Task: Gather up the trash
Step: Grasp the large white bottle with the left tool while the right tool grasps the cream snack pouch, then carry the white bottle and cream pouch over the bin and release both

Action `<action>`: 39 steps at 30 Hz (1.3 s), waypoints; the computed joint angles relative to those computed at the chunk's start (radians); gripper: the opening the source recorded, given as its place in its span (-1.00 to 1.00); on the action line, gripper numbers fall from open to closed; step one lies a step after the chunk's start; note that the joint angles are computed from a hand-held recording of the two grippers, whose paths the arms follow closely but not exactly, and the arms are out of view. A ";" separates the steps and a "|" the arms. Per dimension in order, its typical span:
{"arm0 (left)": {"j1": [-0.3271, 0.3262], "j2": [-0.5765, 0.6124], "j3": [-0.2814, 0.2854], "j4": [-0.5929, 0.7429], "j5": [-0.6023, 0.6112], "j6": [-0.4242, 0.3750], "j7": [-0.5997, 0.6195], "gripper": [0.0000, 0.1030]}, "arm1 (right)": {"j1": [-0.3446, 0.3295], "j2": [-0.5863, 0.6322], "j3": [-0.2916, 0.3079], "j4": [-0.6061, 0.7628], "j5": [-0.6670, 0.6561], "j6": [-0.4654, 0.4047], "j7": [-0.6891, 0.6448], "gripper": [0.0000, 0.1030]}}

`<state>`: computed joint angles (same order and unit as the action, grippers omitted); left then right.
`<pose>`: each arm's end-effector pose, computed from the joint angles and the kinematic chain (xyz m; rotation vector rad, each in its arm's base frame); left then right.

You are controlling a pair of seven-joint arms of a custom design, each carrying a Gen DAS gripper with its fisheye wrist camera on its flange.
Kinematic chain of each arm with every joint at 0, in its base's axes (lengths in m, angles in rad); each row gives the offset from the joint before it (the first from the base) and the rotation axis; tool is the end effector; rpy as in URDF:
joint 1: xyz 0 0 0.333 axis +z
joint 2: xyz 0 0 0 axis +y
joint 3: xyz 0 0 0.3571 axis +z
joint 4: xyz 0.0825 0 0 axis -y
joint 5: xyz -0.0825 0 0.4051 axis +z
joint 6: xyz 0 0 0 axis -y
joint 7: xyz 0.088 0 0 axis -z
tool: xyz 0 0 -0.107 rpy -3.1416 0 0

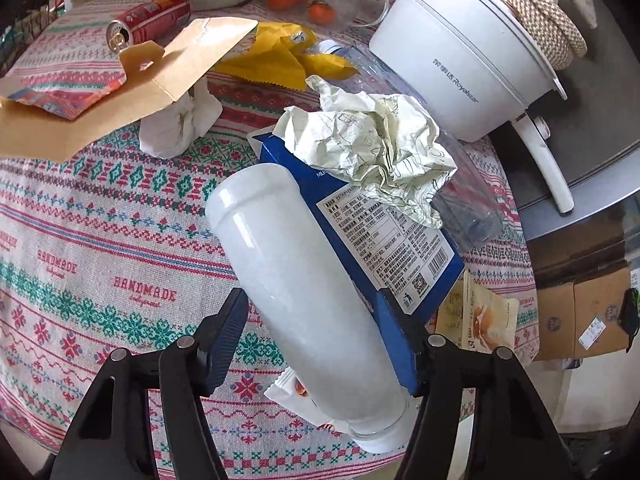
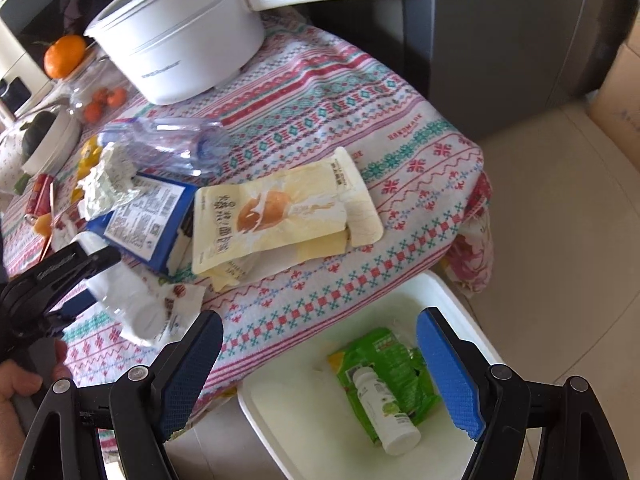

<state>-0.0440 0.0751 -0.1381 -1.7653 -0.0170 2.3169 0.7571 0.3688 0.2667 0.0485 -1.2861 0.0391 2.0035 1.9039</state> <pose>0.6383 -0.1148 0.6003 -2.6380 1.3198 -0.6987 0.6440 0.2818 0.6878 -1.9774 1.8413 -0.1832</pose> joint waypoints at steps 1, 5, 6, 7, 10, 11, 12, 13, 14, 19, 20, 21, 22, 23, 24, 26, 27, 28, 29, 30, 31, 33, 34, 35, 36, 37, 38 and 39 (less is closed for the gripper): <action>0.000 -0.001 -0.001 0.004 0.002 -0.009 0.018 0.26 | -0.001 0.007 -0.002 0.006 0.001 -0.003 0.006 0.63; 0.003 -0.023 -0.002 0.001 -0.010 -0.041 0.106 0.13 | -0.019 0.038 -0.004 0.027 0.050 -0.012 0.034 0.63; 0.003 -0.028 -0.002 0.000 -0.013 -0.050 0.129 0.10 | -0.026 0.043 -0.003 0.026 0.073 -0.007 0.040 0.63; 0.002 -0.035 -0.002 -0.003 -0.014 -0.058 0.152 0.08 | -0.032 0.047 -0.001 0.023 0.096 0.001 0.048 0.63; 0.000 -0.062 -0.001 -0.021 -0.017 -0.081 0.215 0.05 | -0.042 0.060 0.006 0.016 0.153 0.028 0.066 0.63; -0.001 -0.075 0.001 -0.032 -0.018 -0.086 0.237 0.04 | -0.045 0.066 0.009 0.016 0.172 0.038 0.071 0.63; -0.001 -0.087 0.003 -0.043 -0.016 -0.092 0.256 0.04 | -0.046 0.072 0.011 0.017 0.188 0.046 0.075 0.63; -0.002 -0.096 0.005 -0.051 -0.018 -0.094 0.274 0.04 | -0.049 0.081 0.016 0.018 0.210 0.055 0.078 0.63; -0.001 -0.110 0.008 -0.066 -0.029 -0.091 0.295 0.04 | -0.050 0.089 0.020 0.020 0.229 0.062 0.080 0.62; 0.001 -0.150 0.021 -0.099 -0.038 -0.098 0.336 0.03 | -0.049 0.134 0.040 0.032 0.310 0.107 0.084 0.27; 0.001 -0.153 0.022 -0.101 -0.036 -0.100 0.339 0.03 | -0.049 0.141 0.042 0.033 0.322 0.116 0.085 0.24; 0.002 -0.160 0.025 -0.107 -0.040 -0.102 0.346 0.03 | -0.048 0.148 0.044 0.033 0.336 0.130 0.090 0.18; 0.002 -0.162 0.026 -0.107 -0.041 -0.104 0.351 0.03 | -0.049 0.152 0.046 0.029 0.349 0.146 0.092 0.14; 0.002 -0.165 0.027 -0.108 -0.041 -0.105 0.357 0.03 | -0.049 0.156 0.048 0.025 0.363 0.162 0.096 0.12; 0.002 -0.172 0.028 -0.114 -0.042 -0.105 0.366 0.03 | -0.050 0.160 0.051 0.020 0.379 0.182 0.102 0.08; 0.001 -0.185 0.030 -0.121 -0.038 -0.104 0.380 0.02 | -0.053 0.165 0.054 0.013 0.401 0.214 0.109 0.02; 0.000 -0.188 0.030 -0.122 -0.033 -0.104 0.385 0.02 | -0.052 0.169 0.053 0.011 0.406 0.227 0.118 -0.02; 0.000 -0.194 0.030 -0.126 -0.029 -0.103 0.391 0.02 | -0.052 0.173 0.052 0.011 0.408 0.235 0.125 -0.07; -0.001 -0.199 0.031 -0.130 -0.028 -0.102 0.398 0.02 | -0.051 0.176 0.050 0.010 0.410 0.241 0.135 -0.10; -0.002 -0.204 0.031 -0.133 -0.028 -0.101 0.404 0.02 | -0.052 0.180 0.050 0.008 0.412 0.246 0.146 -0.15; -0.004 -0.209 0.032 -0.136 -0.029 -0.101 0.410 0.02 | -0.054 0.182 0.050 0.006 0.417 0.250 0.153 -0.24; -0.007 -0.214 0.030 -0.138 -0.023 -0.098 0.415 0.02 | -0.063 0.184 0.058 -0.007 0.439 0.262 0.152 -0.38; -0.008 -0.218 0.029 -0.140 -0.019 -0.097 0.418 0.02 | -0.070 0.184 0.064 -0.012 0.456 0.269 0.144 -0.52; -0.010 -0.220 0.028 -0.141 -0.014 -0.095 0.419 0.01 | -0.077 0.184 0.070 -0.017 0.474 0.273 0.134 -0.59; -0.012 -0.222 0.027 -0.141 -0.010 -0.093 0.420 0.01 | -0.082 0.180 0.074 -0.024 0.488 0.275 0.125 -0.66; -0.014 -0.225 0.026 -0.143 -0.006 -0.092 0.422 0.01 | -0.081 0.178 0.073 -0.025 0.488 0.275 0.121 -0.76; -0.016 -0.229 0.025 -0.145 -0.003 -0.089 0.423 0.01 | -0.077 0.176 0.068 -0.022 0.472 0.267 0.117 -0.79; -0.017 -0.232 0.025 -0.148 0.000 -0.086 0.426 0.01 | -0.071 0.170 0.062 -0.023 0.452 0.262 0.112 -0.81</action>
<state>-0.0613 -0.1571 -0.1131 -1.9130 -0.0171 2.2308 1.1827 0.2974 0.4371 0.1102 -1.3088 0.4914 2.2653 2.0159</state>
